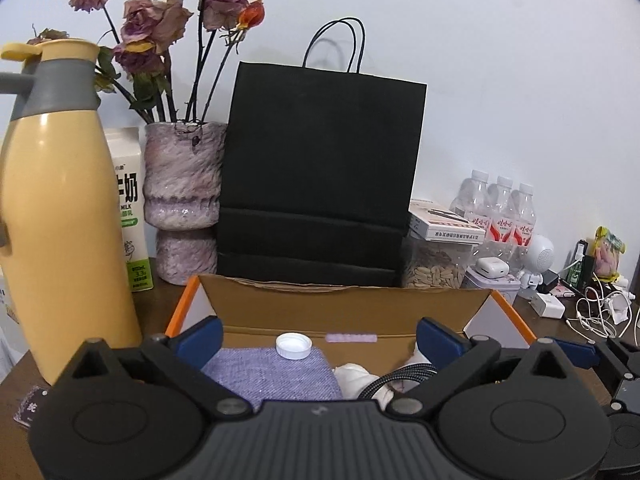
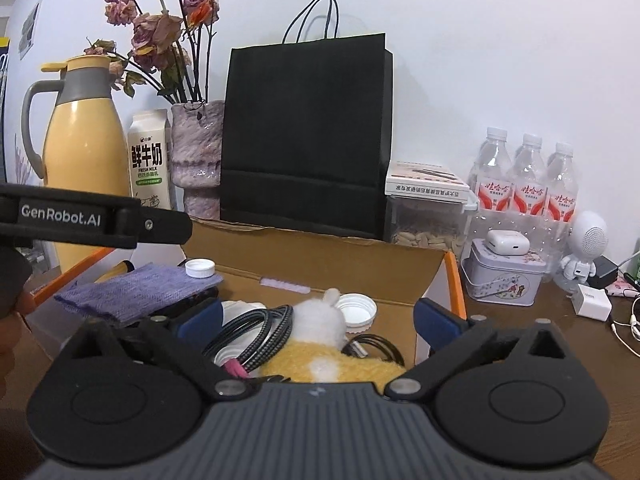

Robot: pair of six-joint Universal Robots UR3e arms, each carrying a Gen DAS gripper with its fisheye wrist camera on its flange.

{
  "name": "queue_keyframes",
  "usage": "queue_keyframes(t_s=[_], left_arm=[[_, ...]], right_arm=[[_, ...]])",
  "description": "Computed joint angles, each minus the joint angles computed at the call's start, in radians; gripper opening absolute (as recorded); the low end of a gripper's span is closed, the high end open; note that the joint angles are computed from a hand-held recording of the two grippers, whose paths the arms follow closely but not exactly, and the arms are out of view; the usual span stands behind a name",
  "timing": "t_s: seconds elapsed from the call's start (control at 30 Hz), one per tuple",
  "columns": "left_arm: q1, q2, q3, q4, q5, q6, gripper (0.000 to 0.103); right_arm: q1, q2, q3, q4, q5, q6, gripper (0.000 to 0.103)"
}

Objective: Organize objects
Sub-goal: 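Open both tools to drop the orange item and black cable into the box, then withdraw both tools from the box back to the table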

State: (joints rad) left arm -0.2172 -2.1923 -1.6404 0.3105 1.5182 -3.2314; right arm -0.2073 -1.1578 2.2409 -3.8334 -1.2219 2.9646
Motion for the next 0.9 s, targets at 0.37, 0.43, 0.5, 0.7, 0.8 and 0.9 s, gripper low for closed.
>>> queue_keyframes(t_s=[0.37, 0.43, 0.5, 0.7, 0.8, 0.9], left_arm=[[-0.017, 0.053, -0.149, 0.153, -0.007, 0.051, 0.103], [-0.018, 0.072, -0.189, 0.175, -0.008, 0.056, 0.103], [-0.017, 0.095, -0.234, 0.194, -0.009, 0.052, 0.103], [-0.006, 0.163, -0.382, 0.244, -0.025, 0.04, 0.103], [0.0, 0.198, -0.457, 0.277, -0.023, 0.032, 0.103], [0.005, 0.236, -0.527, 0.3, -0.024, 0.026, 0.103]], right_arm=[[0.007, -0.054, 0.095, -0.05, 0.002, -0.009, 0.103], [0.003, -0.075, 0.124, -0.057, 0.006, -0.01, 0.103], [0.001, -0.097, 0.162, -0.073, 0.003, -0.013, 0.103], [-0.018, -0.169, 0.286, -0.123, 0.011, -0.014, 0.103], [-0.034, -0.208, 0.358, -0.146, 0.018, -0.015, 0.103], [-0.053, -0.251, 0.433, -0.164, 0.03, -0.022, 0.103]])
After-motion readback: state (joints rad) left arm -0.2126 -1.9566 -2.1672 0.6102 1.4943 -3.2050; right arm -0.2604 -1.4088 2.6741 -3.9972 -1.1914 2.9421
